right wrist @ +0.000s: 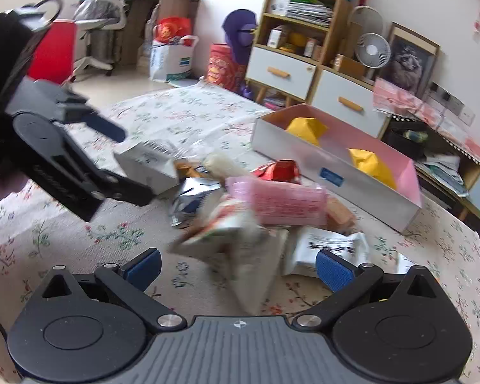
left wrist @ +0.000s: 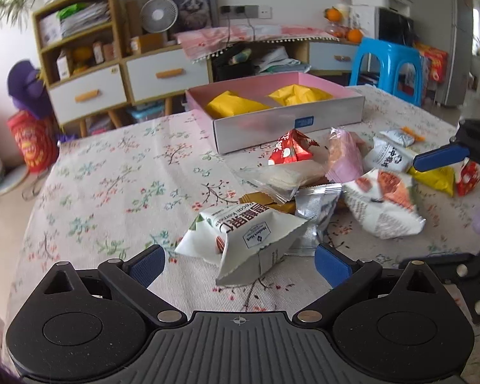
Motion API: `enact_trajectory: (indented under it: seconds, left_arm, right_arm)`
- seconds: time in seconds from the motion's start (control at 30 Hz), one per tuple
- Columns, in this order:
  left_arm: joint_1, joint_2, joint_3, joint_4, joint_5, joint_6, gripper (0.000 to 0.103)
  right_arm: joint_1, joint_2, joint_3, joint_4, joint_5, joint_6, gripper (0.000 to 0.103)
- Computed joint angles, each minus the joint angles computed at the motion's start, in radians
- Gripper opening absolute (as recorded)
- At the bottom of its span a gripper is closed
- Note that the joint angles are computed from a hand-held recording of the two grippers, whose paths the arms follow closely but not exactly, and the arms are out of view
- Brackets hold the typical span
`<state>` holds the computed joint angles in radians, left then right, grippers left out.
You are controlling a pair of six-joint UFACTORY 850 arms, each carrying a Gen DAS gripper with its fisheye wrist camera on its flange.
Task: Organize snacks
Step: 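Grasp a white bag with black lettering in the left tool while the right tool grasps a cookie-print bag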
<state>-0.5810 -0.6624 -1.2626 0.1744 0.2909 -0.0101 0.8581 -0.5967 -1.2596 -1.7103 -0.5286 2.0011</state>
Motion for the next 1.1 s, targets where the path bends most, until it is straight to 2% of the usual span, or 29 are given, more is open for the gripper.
enact_trajectory:
  seconds: [0.1,0.2,0.53,0.57,0.73,0.83,0.9,1.0,1.1]
  left_arm:
    - [-0.001,-0.015,-0.011,-0.025,0.017,0.051,0.101]
    - [0.003,-0.025,-0.020,0.017,0.030,0.036,0.100]
    - [0.022,-0.052,-0.064,0.300,0.019,-0.171,0.095]
    - [0.022,-0.053,-0.065,0.298,0.020,-0.167,0.095]
    - [0.024,-0.060,-0.077,0.296,0.003,-0.173,0.078]
    - [0.028,-0.060,-0.078,0.326,0.003,-0.210,0.075]
    - [0.027,-0.057,-0.073,0.316,0.009,-0.197,0.072]
    - [0.024,-0.051,-0.065,0.285,0.017,-0.165,0.068]
    - [0.023,-0.050,-0.063,0.270,0.022,-0.159,0.066]
  right_arm:
    - [0.006,-0.011,-0.016,0.005,0.007,-0.037,0.093]
    - [0.007,-0.020,-0.034,0.027,0.015,-0.083,0.092]
    - [-0.008,-0.041,-0.060,0.098,0.016,-0.133,0.087]
    - [-0.011,-0.043,-0.064,0.106,0.018,-0.135,0.085]
    - [-0.020,-0.048,-0.074,0.122,0.007,-0.126,0.077]
    - [-0.026,-0.051,-0.081,0.124,0.006,-0.126,0.071]
    - [-0.028,-0.051,-0.083,0.122,0.006,-0.120,0.065]
    - [-0.031,-0.051,-0.084,0.117,0.017,-0.122,0.047]
    - [-0.030,-0.051,-0.085,0.116,0.018,-0.130,0.043]
